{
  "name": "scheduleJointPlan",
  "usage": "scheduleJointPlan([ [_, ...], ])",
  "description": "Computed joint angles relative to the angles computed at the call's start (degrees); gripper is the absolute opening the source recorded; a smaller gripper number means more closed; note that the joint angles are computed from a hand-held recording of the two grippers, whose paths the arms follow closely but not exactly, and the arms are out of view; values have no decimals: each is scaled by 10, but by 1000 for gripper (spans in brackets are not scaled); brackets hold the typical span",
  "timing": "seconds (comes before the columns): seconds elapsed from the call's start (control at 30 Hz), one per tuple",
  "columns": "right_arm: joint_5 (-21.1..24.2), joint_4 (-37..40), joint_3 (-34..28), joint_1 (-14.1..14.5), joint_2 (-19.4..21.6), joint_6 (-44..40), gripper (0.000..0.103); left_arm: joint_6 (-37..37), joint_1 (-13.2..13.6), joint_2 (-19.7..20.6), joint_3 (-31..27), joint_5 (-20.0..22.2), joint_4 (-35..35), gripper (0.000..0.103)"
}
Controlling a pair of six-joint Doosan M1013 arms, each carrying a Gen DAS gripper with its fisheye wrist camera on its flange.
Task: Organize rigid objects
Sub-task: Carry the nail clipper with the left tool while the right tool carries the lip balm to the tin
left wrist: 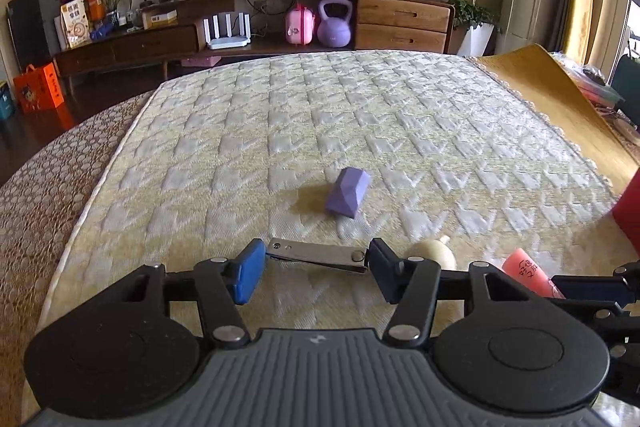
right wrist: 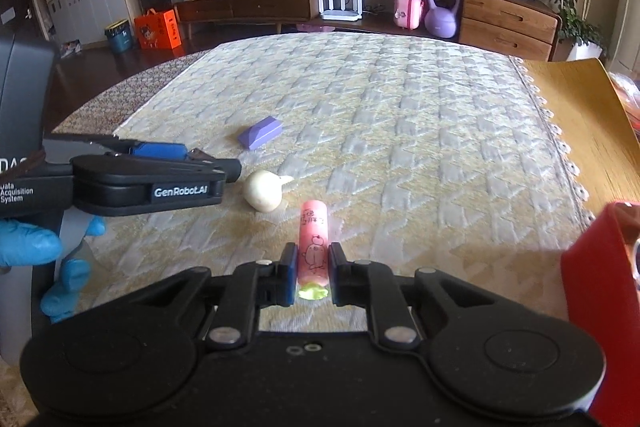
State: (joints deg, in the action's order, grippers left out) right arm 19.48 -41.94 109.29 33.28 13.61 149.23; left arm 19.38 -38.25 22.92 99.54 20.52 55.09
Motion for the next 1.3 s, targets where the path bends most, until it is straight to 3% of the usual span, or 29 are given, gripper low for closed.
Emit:
scheduleJointPlan([
  [0.33,-9,12,34,-3,-49,35,15,51,-11,-40,12,-2,-96,57],
  [0.6,-2,-36,57,2,-90,101,15,91,-33,-68,16,2,-131,57],
  [1.0,19,-111,95,9,-149,189,15,125,-73,-92,12,1,-151,57],
  [1.3,25,-153,128,-1,-192,235,15,144,-106,-91,-5,5,-160,57],
])
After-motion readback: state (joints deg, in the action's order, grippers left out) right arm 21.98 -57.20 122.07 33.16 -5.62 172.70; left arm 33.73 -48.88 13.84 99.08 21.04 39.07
